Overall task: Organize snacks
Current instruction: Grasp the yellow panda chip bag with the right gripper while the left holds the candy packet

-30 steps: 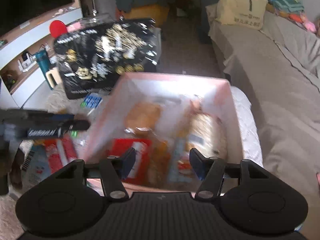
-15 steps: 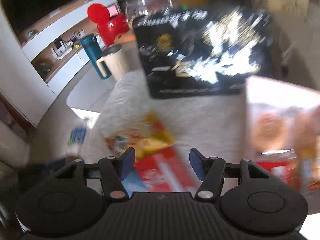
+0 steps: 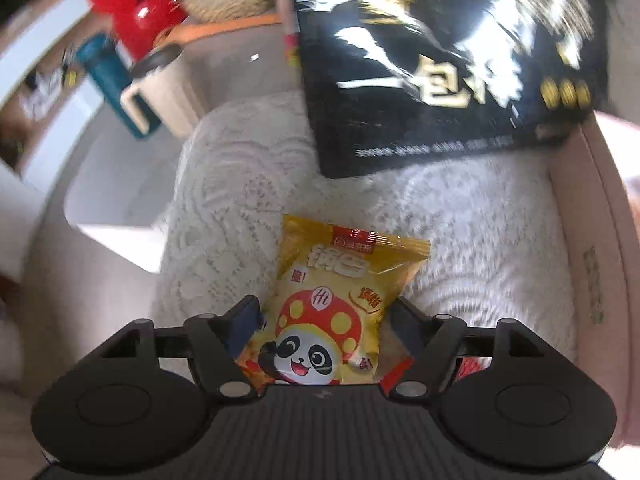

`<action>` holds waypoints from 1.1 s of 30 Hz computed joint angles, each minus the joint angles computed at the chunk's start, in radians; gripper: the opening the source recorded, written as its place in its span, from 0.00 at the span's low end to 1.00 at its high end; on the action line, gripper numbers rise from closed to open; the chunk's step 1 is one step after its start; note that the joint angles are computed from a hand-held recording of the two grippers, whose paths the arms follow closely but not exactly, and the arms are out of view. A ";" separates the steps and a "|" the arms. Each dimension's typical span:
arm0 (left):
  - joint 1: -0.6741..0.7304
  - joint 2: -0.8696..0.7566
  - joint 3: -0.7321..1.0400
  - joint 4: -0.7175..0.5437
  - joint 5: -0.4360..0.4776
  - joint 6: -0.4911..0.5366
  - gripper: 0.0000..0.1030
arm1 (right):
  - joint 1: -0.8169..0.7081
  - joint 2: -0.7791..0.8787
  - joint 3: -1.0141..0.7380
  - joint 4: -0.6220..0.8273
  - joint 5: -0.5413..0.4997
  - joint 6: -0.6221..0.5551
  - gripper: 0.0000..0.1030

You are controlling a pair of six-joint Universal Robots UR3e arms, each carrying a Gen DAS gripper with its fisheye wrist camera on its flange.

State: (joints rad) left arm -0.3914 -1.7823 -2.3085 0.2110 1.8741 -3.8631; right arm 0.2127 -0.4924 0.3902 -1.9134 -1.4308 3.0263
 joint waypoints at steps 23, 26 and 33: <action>-0.302 -0.001 0.219 -0.215 0.148 -0.121 0.39 | -0.366 -0.861 1.265 -0.329 0.369 -0.657 0.50; -0.343 -0.070 0.309 -0.235 0.101 -0.125 0.39 | -0.489 -0.973 1.427 -0.335 0.398 -0.790 0.50; -0.393 -0.291 0.602 -0.323 -0.014 -0.108 0.39 | -0.810 -1.140 1.653 -0.291 0.462 -1.080 0.50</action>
State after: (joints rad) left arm -0.7849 -2.0730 -1.7069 -0.1118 1.8598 -3.9710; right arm -0.5973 -1.6320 2.0430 -2.2045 -0.9693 1.9464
